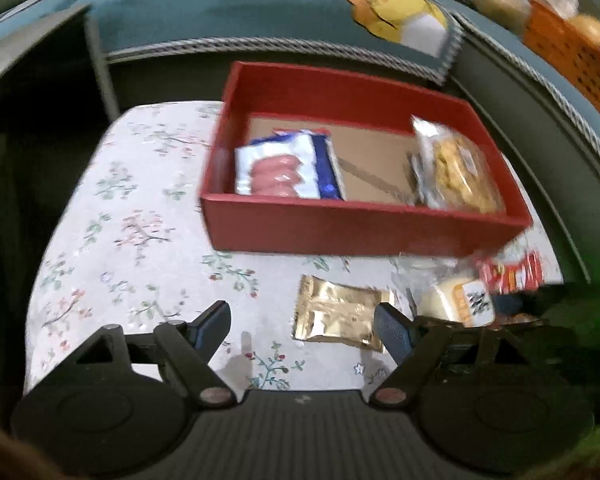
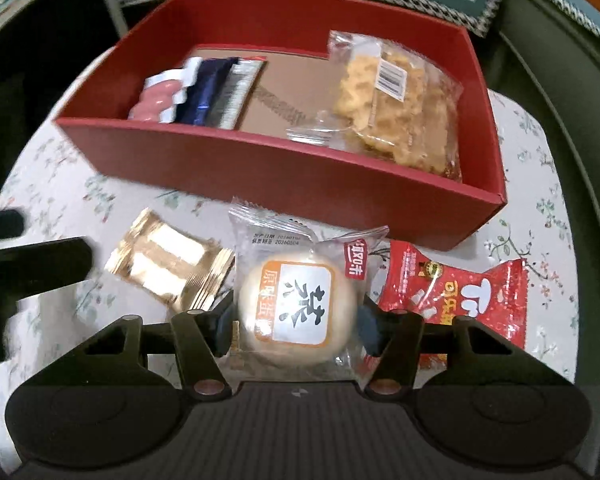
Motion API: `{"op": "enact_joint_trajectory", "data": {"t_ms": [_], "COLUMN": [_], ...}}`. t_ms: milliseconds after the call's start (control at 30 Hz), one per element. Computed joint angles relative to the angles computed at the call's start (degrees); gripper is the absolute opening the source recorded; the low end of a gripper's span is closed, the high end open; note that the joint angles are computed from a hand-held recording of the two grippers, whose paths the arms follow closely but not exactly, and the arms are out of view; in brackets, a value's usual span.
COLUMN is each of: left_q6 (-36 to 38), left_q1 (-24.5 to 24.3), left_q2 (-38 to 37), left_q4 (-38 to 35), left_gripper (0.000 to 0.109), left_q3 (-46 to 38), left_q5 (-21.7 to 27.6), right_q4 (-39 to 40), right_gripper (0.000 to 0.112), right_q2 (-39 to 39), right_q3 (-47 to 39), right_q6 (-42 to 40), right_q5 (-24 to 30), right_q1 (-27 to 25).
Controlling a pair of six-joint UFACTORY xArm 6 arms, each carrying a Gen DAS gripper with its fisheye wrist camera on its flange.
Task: Organize snacks
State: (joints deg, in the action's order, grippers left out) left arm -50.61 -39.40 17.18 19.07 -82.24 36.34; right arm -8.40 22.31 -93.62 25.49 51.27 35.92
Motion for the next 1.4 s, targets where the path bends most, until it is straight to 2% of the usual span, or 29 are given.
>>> {"op": "enact_joint_trajectory", "data": {"t_ms": [100,200,300,467,567,667,733,900,1033,1167,1200,1300,1333,1400], "left_q6": [13.2,22.8,35.3,46.7,52.1,55.2,56.0,53.2,45.6,38.6,37.8,37.4,35.8,33.6], "left_q1": [0.3,0.3,0.2,0.1,0.4,0.9,0.6,-0.4,-2.5,-4.9,-5.2,-5.2,-5.1,-5.0], "left_q2": [1.2,2.4,4.8,12.1,15.6,16.2,14.2,7.9,4.9,6.0,6.1,6.0,5.7,5.2], "left_q4": [-7.6,-10.3,-19.7,-22.2,-25.2,-30.6,-31.2,-31.0,-21.0,-10.9,-10.3,-12.9,-12.0,-13.5], "left_gripper": [0.084,0.084,0.084,0.083,0.083,0.083,0.083,0.083,0.084,0.086,0.086,0.065,0.050,0.047], "left_q3": [0.3,-0.4,-2.6,-12.4,-17.2,-17.3,-14.0,-6.4,-2.3,-2.8,-2.8,-3.2,-3.1,-2.8], "left_q5": [-3.9,-6.1,-7.9,-4.4,-1.8,0.6,-0.2,2.0,1.6,1.4,1.0,0.9,1.0,1.2], "right_q4": [0.2,0.9,0.7,4.4,8.1,9.6,10.6,8.2,6.8,4.6,4.3,3.9,4.2,5.6], "right_gripper": [0.065,0.065,0.065,0.066,0.066,0.065,0.065,0.064,0.066,0.072,0.073,0.077,0.077,0.077], "right_q2": [-5.9,-13.5,-20.4,-27.1,-27.2,-26.2,-26.5,-26.9,-26.5,-25.4,-25.0,-23.8,-23.3,-22.3], "right_q3": [6.5,14.8,22.3,29.6,30.2,29.5,29.7,29.7,29.2,28.1,27.7,26.8,26.3,25.7], "right_q6": [-0.6,-0.5,2.0,3.2,1.3,0.4,-0.3,0.7,1.5,3.8,4.1,5.6,6.1,6.2], "right_q5": [-2.7,-6.3,-8.9,-12.2,-13.1,-13.7,-14.6,-14.7,-13.3,-12.5,-12.1,-11.2,-10.7,-10.0], "right_q1": [0.0,-0.8,-1.6,-2.6,-3.1,-3.5,-3.7,-3.2,-3.0,-3.1,-3.2,-3.9,-4.1,-4.3]}}
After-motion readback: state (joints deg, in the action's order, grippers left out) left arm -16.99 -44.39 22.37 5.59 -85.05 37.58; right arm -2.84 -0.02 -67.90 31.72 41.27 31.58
